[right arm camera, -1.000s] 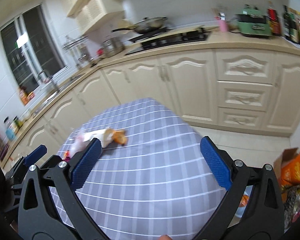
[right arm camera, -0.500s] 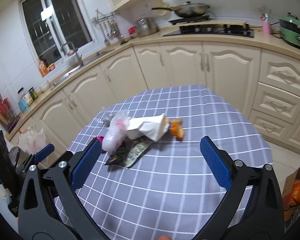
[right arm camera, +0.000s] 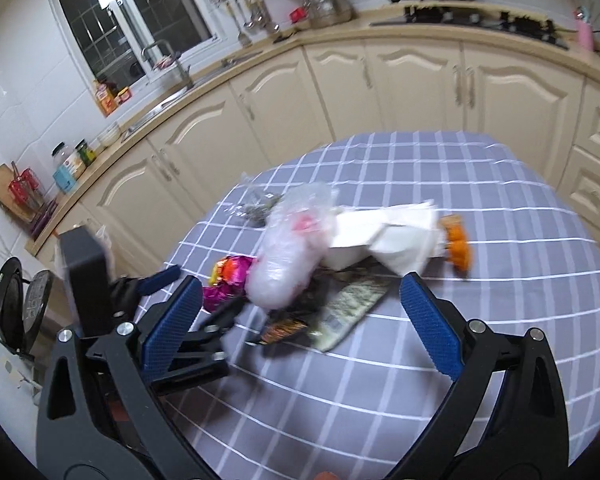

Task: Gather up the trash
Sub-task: 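Grasp the pink wrapper with the left tool while the right tool grasps the clear plastic bag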

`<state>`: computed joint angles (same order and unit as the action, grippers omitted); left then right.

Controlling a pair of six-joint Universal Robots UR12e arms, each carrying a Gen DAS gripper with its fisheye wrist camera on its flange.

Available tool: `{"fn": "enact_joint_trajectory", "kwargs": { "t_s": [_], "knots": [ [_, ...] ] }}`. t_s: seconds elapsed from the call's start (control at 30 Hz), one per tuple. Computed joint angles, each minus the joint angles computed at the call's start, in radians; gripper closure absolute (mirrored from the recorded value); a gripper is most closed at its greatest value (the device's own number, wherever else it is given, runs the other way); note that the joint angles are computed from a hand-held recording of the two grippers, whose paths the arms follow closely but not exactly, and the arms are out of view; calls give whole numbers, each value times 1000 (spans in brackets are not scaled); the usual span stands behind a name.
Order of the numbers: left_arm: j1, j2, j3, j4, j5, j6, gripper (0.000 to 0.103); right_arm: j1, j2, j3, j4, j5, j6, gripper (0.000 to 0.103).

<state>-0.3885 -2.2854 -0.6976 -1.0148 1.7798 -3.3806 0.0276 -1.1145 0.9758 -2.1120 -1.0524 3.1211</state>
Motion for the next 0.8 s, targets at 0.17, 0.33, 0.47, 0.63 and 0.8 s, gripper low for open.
{"fn": "enact_joint_trajectory", "kwargs": {
  "t_s": [0.17, 0.33, 0.47, 0.63, 0.8],
  "knots": [
    [26, 10, -20, 7, -128, -44, 63, 23, 67, -90, 83, -8, 35, 23],
    [26, 48, -95, 71, -112, -83, 64, 34, 102, -132, 152, 7, 35, 68],
    [22, 87, -159, 111, -79, -120, 64, 22, 54, -49, 79, 67, 22, 72],
    [7, 134, -227, 190, -46, -170, 64, -9, -14, 42, -8, 139, 6, 72],
    [-20, 154, -233, 248, -12, -175, 64, -53, -87, 128, -103, 185, 23, 72]
  ]
}}
